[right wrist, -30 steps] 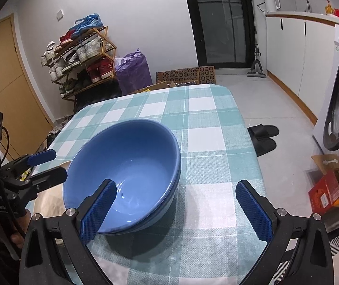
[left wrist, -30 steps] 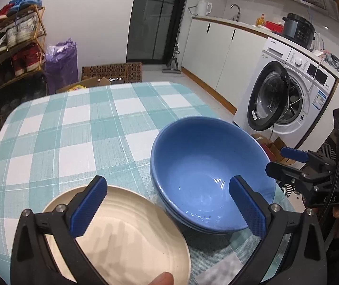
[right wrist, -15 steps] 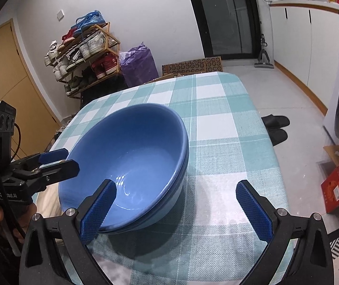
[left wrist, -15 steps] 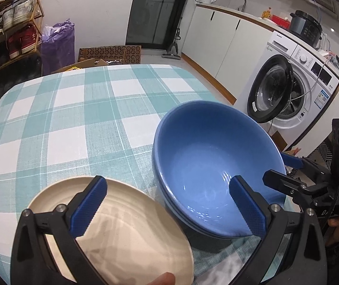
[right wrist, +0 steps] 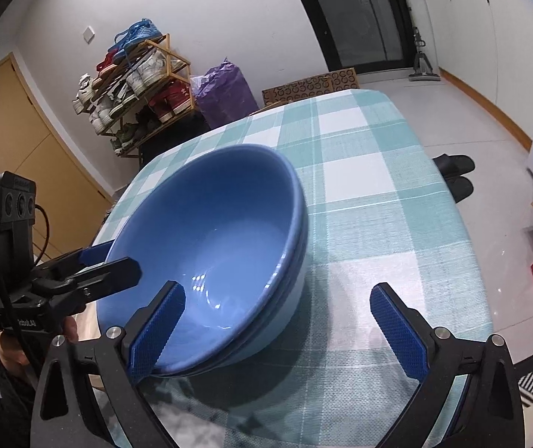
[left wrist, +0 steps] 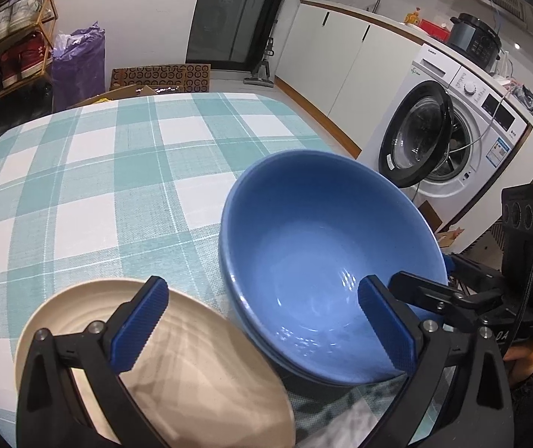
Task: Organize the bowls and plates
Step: 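Move both tools to opposite rims of the nested blue bowls, then close the left tool on the bowl rim while the right tool grips the opposite rim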
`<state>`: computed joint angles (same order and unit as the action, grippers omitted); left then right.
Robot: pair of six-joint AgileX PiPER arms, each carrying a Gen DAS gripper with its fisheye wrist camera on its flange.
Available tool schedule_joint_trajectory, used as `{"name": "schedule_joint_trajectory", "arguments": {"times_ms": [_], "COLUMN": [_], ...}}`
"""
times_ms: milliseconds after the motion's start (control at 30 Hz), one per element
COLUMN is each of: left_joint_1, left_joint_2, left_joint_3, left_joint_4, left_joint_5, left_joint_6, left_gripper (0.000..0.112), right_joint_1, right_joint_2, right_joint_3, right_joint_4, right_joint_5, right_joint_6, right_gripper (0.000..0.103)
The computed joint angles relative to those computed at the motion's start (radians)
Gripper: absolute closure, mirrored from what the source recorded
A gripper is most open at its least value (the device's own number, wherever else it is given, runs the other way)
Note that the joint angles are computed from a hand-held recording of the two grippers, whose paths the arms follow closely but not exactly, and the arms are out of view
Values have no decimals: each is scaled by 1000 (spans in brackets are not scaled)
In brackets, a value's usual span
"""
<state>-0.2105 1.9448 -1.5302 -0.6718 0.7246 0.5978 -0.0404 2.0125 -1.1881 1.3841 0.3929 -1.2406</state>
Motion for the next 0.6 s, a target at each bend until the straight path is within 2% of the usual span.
{"name": "schedule_joint_trajectory", "arguments": {"times_ms": [67, 167, 233, 333, 600], "left_joint_1": [0, 0, -1, 3, 5], "left_joint_2": [6, 10, 11, 18, 13], "left_joint_3": [-8, -15, -17, -26, -25], "left_joint_4": [-3, -9, -17, -26, -14], "left_joint_5": [10, 28, 41, 62, 64], "left_joint_6": [1, 7, 17, 21, 4], "left_gripper": [16, 23, 36, 50, 60], "right_joint_1": [1, 8, 11, 15, 20], "right_joint_2": [7, 15, 8, 1, -16], "right_joint_3": [-8, -20, -14, -7, 5], "right_joint_4": [1, -26, -19, -15, -6], "right_joint_5": [12, 15, 12, 4, -14], "right_joint_6": [-2, 25, 20, 15, 2], "right_gripper": [15, 24, 29, 34, 50]}}
